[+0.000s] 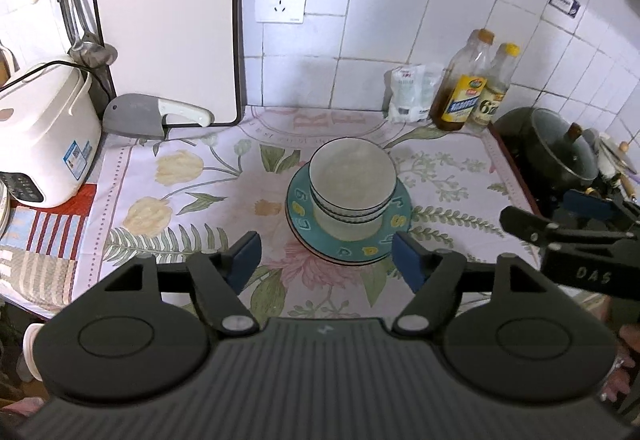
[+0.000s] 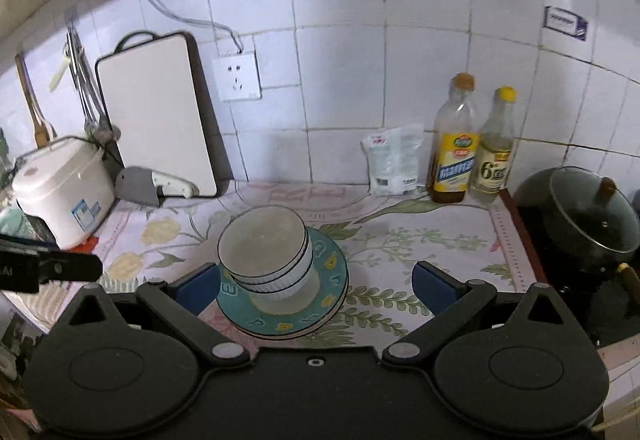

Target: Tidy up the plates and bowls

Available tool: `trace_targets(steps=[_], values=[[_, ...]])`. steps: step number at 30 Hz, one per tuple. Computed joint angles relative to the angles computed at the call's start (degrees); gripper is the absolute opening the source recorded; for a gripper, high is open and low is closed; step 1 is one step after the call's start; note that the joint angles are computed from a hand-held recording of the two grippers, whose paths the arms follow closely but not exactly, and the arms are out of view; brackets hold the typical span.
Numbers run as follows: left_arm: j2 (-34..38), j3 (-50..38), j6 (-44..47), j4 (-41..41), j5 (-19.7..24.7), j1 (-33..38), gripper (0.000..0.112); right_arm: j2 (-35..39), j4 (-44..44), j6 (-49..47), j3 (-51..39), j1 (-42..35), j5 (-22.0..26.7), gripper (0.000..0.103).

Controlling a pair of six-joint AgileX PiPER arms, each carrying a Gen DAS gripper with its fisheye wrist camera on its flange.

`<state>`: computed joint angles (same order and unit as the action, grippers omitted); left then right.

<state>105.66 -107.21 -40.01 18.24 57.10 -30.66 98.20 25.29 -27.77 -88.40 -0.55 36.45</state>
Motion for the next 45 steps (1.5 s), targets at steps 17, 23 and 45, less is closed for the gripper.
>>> trace_targets(steps=[17, 23, 45], values=[[-9.02, 8.81, -14.32, 17.58, 6.97, -10.39, 0.086, -14.9, -11.85, 8.41, 11.14, 2.52, -3.19, 0.103], [-8.93, 8.56, -14.67, 17.31, 8.91, -11.15, 0.095, -17.68, -21.73, 17.38, 14.22, 5.41, -4.03, 0.103], [-7.92, 7.97, -11.97, 12.99, 9.18, -10.32, 0.095, -22.72, -26.08, 23.69, 21.2, 7.05, -8.39, 0.103]])
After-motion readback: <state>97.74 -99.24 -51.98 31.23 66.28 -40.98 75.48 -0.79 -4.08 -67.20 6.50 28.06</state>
